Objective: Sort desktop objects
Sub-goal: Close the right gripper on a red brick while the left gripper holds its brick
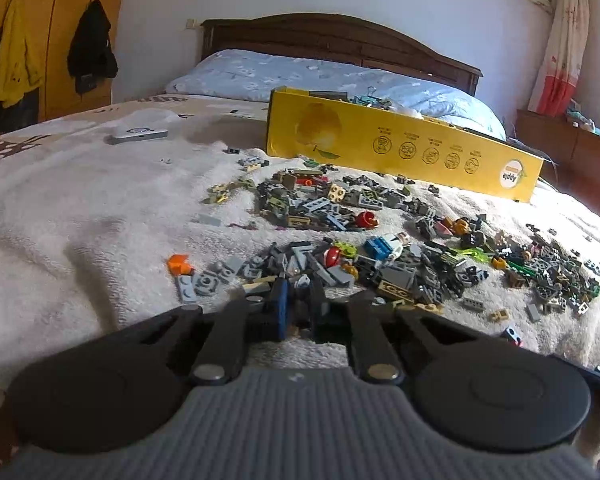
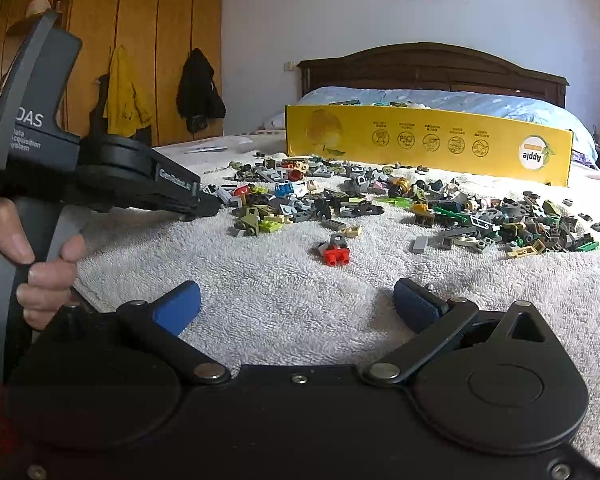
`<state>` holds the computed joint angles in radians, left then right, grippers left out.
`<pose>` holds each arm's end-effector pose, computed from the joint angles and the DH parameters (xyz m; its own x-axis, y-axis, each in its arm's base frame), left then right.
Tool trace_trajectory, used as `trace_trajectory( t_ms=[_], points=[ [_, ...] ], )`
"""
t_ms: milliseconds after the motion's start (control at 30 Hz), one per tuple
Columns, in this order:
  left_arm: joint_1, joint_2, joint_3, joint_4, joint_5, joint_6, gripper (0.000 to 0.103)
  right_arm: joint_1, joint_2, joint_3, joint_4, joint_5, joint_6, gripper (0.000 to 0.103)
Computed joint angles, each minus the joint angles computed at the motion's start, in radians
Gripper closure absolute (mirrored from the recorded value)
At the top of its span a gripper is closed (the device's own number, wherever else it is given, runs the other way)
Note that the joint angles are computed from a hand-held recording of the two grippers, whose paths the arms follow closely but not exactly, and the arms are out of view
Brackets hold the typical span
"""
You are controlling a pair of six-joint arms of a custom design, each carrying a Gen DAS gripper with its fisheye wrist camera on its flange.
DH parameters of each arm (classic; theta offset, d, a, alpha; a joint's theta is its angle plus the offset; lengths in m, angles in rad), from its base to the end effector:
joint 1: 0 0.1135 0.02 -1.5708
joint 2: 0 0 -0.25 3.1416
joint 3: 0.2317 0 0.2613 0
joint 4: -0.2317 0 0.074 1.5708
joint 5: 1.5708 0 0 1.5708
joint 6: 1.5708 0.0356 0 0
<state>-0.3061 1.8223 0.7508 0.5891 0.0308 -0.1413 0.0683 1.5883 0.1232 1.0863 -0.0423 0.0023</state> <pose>0.3370 -0.1076 0.1103 -0.4840 0.0053 -0.8750 0.2617 0.9551 -0.1389 0.2121 0.0160 0.0764 -0.3692 -0.0229 -0.9291 -0.1065 0.9942 0.0178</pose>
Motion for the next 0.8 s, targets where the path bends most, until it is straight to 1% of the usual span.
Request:
trace_trajectory(
  t_ms=[67, 100, 167, 233, 300, 367, 400, 433, 600, 800],
  points=[
    [0.007, 0.002, -0.001, 0.004, 0.012, 0.004, 0.088, 0.000, 0.002, -0.002, 0.005, 0.000, -0.006, 0.000],
    [0.008, 0.003, -0.001, 0.007, 0.017, 0.005, 0.078, 0.002, 0.008, -0.002, 0.012, 0.004, -0.009, 0.000],
    [0.010, 0.005, -0.002, 0.014, 0.031, 0.000, 0.066, 0.012, 0.022, -0.004, 0.031, 0.019, -0.013, 0.000],
    [0.008, 0.013, -0.003, 0.031, 0.031, -0.011, 0.061, 0.019, 0.026, -0.004, 0.035, 0.031, -0.017, 0.000],
    [0.003, 0.026, 0.009, 0.029, 0.028, -0.020, 0.060, 0.022, 0.008, 0.001, 0.005, 0.035, -0.021, 0.000],
    [-0.004, 0.031, 0.010, 0.039, 0.021, -0.005, 0.060, 0.012, -0.006, 0.002, -0.014, 0.020, -0.020, 0.000],
    [-0.006, 0.034, 0.011, 0.044, 0.017, 0.008, 0.065, 0.008, -0.004, 0.000, -0.009, 0.014, -0.019, 0.000],
    [-0.008, 0.038, 0.012, 0.049, 0.010, 0.016, 0.083, 0.008, -0.003, 0.000, -0.006, 0.014, -0.020, 0.000],
    [0.007, 0.026, 0.005, 0.047, 0.028, 0.013, 0.091, 0.017, -0.003, -0.007, 0.002, 0.026, -0.029, 0.000],
    [0.017, 0.002, -0.017, 0.048, 0.046, 0.021, 0.092, 0.013, -0.009, -0.007, 0.000, 0.019, -0.041, 0.000]
  ],
)
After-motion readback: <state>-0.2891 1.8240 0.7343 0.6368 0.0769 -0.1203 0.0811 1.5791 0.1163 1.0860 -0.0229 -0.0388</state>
